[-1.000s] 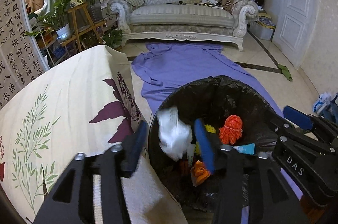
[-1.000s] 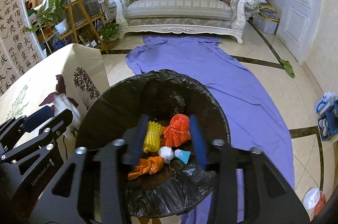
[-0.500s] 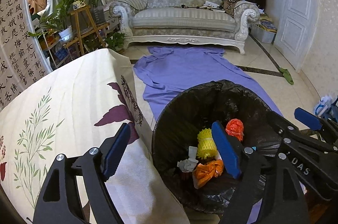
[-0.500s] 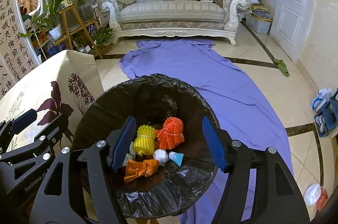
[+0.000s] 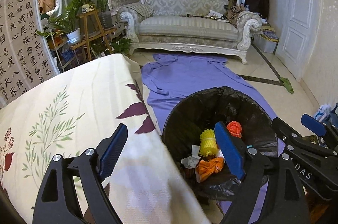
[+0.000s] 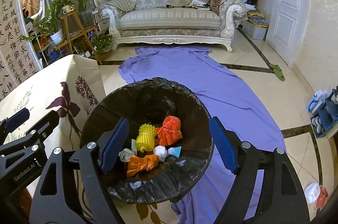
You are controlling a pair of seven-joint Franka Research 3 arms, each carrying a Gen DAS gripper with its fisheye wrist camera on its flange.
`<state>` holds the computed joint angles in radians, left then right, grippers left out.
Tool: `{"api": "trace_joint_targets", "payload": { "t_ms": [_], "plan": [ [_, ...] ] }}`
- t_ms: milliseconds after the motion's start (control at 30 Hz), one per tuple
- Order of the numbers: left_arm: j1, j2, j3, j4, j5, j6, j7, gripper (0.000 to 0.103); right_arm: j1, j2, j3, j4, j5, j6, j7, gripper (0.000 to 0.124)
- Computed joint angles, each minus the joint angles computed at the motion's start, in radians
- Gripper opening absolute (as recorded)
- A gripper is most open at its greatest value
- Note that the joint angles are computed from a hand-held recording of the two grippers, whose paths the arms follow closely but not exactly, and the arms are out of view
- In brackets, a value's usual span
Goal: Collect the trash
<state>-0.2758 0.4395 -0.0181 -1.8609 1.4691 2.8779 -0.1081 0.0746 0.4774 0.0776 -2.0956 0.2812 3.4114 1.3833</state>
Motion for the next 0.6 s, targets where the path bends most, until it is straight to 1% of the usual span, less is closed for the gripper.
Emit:
{"api": "trace_joint_targets", "payload": {
  "t_ms": [100, 267, 400, 500, 600],
  "plan": [
    [-0.009, -0.041, 0.001, -0.044, 0.049, -0.023, -0.055, 0.083, -0.011, -0.033, 0.019, -0.048, -0.010, 0.028, 0.006, 0.078],
    [0.009, -0.105, -0.031, -0.116, 0.124, -0.054, -0.140, 0.084, -0.023, -0.088, 0.039, -0.131, -0.045, 0.079, 0.030, 0.080],
    [0.023, -0.152, -0.064, -0.168, 0.178, -0.100, -0.189, 0.084, -0.007, -0.125, 0.028, -0.187, -0.065, 0.121, 0.046, 0.082],
    [0.038, -0.180, -0.085, -0.201, 0.198, -0.111, -0.211, 0.084, 0.016, -0.152, 0.012, -0.222, -0.068, 0.143, 0.047, 0.083],
    [0.053, -0.207, -0.100, -0.230, 0.220, -0.115, -0.247, 0.084, 0.012, -0.170, 0.012, -0.250, -0.091, 0.160, 0.065, 0.083]
  ]
}}
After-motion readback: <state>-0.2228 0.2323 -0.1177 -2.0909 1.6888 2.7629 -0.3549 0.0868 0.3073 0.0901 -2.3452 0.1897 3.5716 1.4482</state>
